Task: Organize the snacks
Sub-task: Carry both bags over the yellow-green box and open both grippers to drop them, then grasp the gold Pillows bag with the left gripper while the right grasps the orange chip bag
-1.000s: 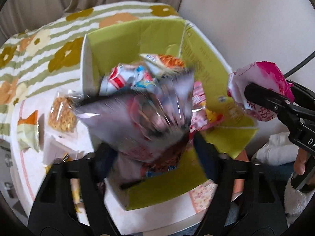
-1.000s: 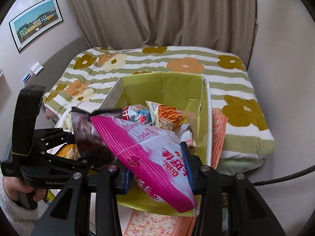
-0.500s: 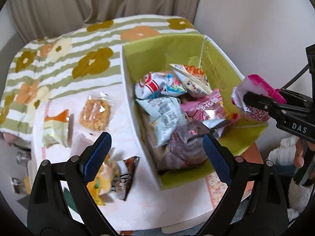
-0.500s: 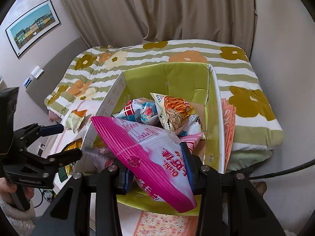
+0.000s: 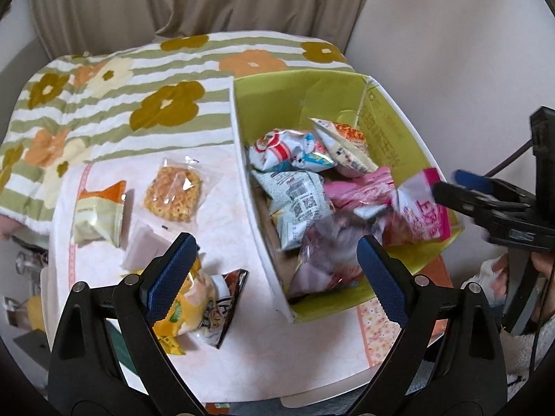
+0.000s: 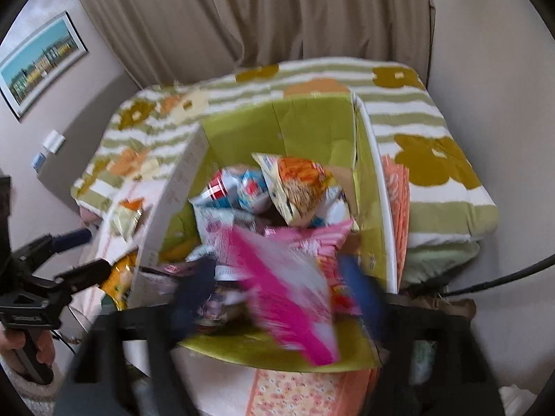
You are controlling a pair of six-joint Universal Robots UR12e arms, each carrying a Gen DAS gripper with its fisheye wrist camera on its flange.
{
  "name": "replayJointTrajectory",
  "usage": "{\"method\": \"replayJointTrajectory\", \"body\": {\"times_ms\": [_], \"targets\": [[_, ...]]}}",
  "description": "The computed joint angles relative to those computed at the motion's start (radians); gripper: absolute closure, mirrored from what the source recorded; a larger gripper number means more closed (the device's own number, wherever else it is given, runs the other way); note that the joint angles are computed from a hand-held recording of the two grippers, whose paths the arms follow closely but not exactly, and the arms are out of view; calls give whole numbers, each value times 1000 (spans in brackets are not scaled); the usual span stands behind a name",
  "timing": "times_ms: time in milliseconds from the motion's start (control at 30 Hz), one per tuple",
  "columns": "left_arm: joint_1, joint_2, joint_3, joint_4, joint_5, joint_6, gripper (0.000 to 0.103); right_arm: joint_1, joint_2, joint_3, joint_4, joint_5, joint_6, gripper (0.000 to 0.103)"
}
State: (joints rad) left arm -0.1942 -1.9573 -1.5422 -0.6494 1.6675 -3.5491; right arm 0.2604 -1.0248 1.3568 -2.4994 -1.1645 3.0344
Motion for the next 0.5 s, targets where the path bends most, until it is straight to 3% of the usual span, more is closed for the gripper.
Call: {"method": "replayJointTrajectory", "body": {"times_ms": [100, 233, 500], "targets": [[1, 10, -20, 1, -1, -31, 10, -6, -9, 25, -56, 20, -8, 0], [3, 28, -51, -5, -3, -64, 10, -4, -12, 28, -44, 19, -41, 0], [2, 86, -119, -12, 58, -135, 10, 2, -27, 32, -14, 59, -106, 0]]}}
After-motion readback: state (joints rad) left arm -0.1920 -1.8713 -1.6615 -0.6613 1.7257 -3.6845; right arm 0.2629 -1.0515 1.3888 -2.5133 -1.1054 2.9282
